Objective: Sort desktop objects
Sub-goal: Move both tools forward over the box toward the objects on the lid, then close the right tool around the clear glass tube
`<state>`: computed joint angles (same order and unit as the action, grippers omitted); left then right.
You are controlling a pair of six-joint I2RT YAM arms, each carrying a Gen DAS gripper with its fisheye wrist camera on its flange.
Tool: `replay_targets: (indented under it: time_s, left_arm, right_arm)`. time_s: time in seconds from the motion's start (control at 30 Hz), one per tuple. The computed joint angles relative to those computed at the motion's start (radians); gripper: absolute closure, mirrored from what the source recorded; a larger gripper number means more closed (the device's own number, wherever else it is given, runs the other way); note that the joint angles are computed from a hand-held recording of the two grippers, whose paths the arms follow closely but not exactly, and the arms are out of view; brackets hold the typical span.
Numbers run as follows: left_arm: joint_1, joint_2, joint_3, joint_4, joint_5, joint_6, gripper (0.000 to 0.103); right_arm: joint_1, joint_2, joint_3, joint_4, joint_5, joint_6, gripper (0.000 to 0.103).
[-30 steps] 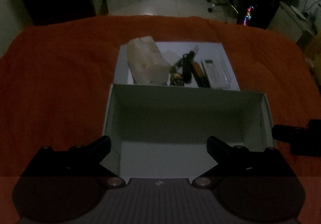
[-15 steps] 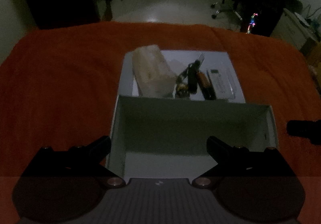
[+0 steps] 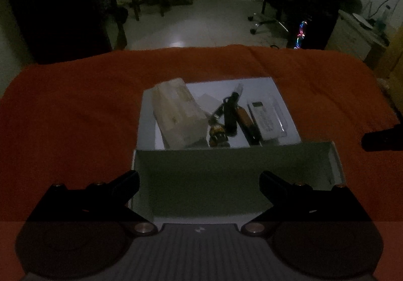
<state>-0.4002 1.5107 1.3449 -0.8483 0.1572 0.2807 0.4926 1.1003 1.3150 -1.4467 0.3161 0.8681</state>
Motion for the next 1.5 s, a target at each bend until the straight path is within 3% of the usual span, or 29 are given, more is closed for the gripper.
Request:
replay_targets:
  time_s: [0.43, 0.53, 0.97, 1.2, 1.5]
  left_arm:
    - [-0.037, 0.153, 0.155, -0.014, -0.043, -0.070, 0.000]
    - [-0.037, 0.209, 0.214, -0.024, -0.019, -0.092, 0.000]
    - [-0.150, 0.528, 0.526, -0.058, -0.077, -0.098, 0.000]
    - [-0.180, 0.760, 0.743, -0.187, -0.093, -0.112, 0.000]
    - [-0.187, 0.932, 0.891, -0.251, -0.087, -0.146, 0.007]
  right_arm:
    - [-0.159, 0.065, 0.051, 0.072, -0.050, -0.179, 0.000]
    - [-0.224, 0.088, 0.058, 0.104, -0.070, -0.232, 0.000]
    - [-0.491, 0.259, 0.061, 0.310, -0.144, -0.488, 0.000]
    - [-0.591, 0.392, 0.021, 0.450, -0.241, -0.583, 0.000]
    - [-0.627, 0.607, 0.003, 0.587, -0.278, -0.666, 0.001]
